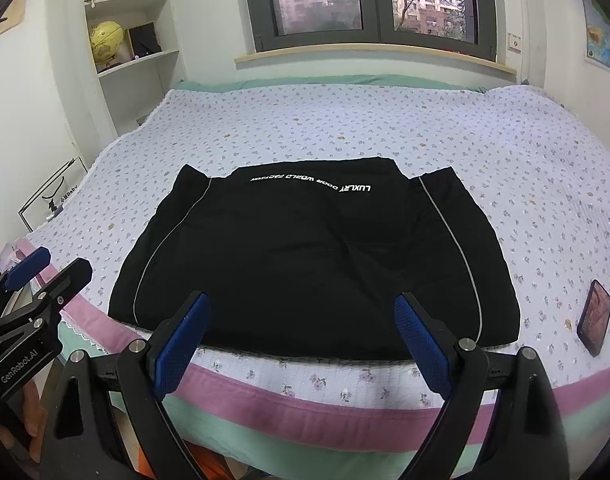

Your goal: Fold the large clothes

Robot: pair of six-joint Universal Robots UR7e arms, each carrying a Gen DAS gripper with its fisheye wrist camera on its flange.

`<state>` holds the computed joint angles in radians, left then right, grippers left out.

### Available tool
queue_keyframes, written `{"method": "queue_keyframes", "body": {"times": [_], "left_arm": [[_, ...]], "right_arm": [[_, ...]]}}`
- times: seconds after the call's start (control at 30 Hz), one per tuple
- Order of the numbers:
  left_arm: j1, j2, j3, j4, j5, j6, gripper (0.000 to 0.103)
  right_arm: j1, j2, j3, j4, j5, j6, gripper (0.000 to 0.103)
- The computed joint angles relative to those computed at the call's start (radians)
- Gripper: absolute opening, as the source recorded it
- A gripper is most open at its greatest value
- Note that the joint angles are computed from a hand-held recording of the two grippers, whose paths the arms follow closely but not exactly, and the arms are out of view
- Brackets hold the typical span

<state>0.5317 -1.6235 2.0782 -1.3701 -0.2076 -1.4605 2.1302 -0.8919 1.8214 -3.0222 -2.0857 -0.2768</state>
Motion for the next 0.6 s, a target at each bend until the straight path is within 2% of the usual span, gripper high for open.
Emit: {"method": "queue_keyframes", "body": {"times": [0.6], "left_arm": [[0.004, -0.003, -0.004, 0.028, -0.009, -0.029, 0.081]], "right_arm": [[-0.005, -0.002, 0.004, 0.016, 0.013, 0.006, 0.094]]}}
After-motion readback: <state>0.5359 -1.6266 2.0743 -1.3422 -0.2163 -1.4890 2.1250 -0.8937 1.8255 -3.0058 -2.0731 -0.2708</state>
